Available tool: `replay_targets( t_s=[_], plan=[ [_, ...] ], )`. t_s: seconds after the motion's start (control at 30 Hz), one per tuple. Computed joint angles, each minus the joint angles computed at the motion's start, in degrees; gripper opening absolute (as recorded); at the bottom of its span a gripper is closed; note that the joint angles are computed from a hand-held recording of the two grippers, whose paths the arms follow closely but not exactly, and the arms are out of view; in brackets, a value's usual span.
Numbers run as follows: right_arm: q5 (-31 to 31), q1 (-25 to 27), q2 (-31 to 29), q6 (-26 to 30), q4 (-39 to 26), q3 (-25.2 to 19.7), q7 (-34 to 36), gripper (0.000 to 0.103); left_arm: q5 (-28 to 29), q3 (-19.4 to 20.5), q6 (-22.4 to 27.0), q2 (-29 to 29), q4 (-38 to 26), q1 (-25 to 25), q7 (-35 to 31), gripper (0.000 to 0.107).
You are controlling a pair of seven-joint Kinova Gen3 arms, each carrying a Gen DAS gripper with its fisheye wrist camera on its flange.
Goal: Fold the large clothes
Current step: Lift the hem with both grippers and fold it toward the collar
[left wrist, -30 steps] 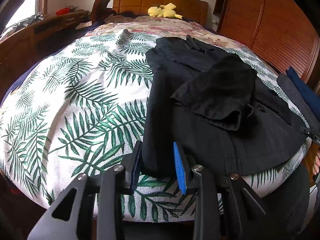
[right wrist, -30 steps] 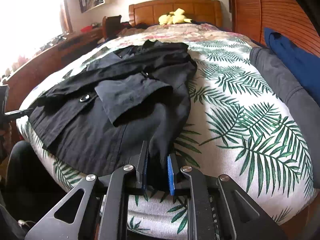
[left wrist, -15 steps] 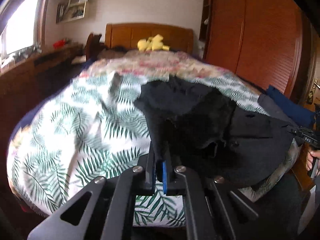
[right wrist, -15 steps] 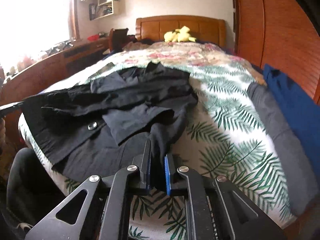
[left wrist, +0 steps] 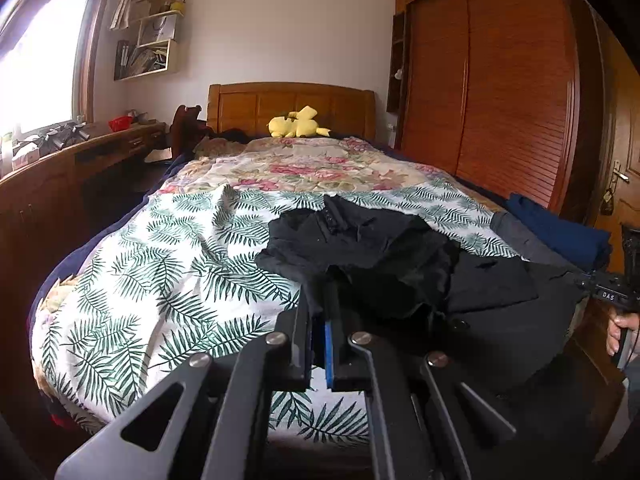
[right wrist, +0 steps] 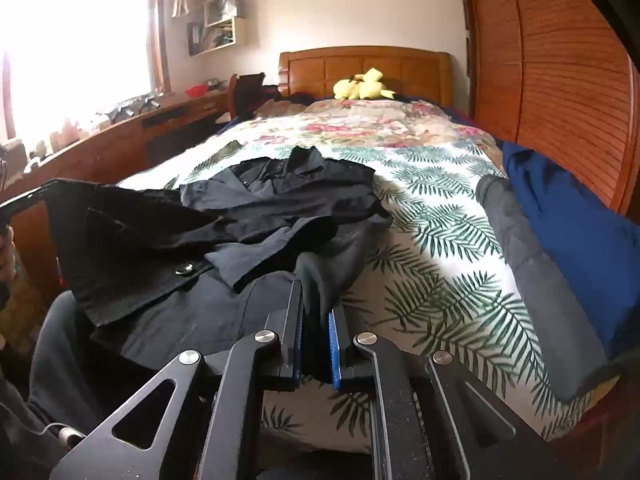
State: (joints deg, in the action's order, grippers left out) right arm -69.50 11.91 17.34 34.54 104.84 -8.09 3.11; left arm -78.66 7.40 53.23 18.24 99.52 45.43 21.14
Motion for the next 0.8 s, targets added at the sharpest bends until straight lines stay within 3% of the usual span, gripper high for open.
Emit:
replay_targets(
  t_s=[0.23, 0.4, 0.63, 0.73, 0.8],
  plan=[
    [-6.5, 0.9, -4.2, 3.2, 2.5, 1.4, 5.1, 0.007, -0.5, 1.7, 5.5, -2.3, -0.7, 2.9, -1.8, 0.002],
    [-8.7, -1.1, -9.0, 5.8, 3.2, 4.3, 7.7, 0.007, -3.2, 3.9, 13.1, -4.3, -1.3, 5.7, -2.3, 0.002],
    [-10.0, -3.0, -13.7, 10.4, 3.5, 8.7, 9.2, 0.007, -5.5, 6.4, 17.9, -4.8, -1.6, 6.9, -2.3, 0.002],
    [-9.6, -3.8, -13.7, 10.8, 3.8, 9.7, 9.6, 0.007, -2.8, 5.7, 16.5, -3.5, -2.3, 5.3, -3.1, 0.002],
    [-8.4, -4.8, -12.3, 9.2, 3.4, 9.6, 8.7, 0.007, -1.8, 5.1, 13.0, -3.2, -1.4, 3.2, -2.1, 0.002]
  ],
)
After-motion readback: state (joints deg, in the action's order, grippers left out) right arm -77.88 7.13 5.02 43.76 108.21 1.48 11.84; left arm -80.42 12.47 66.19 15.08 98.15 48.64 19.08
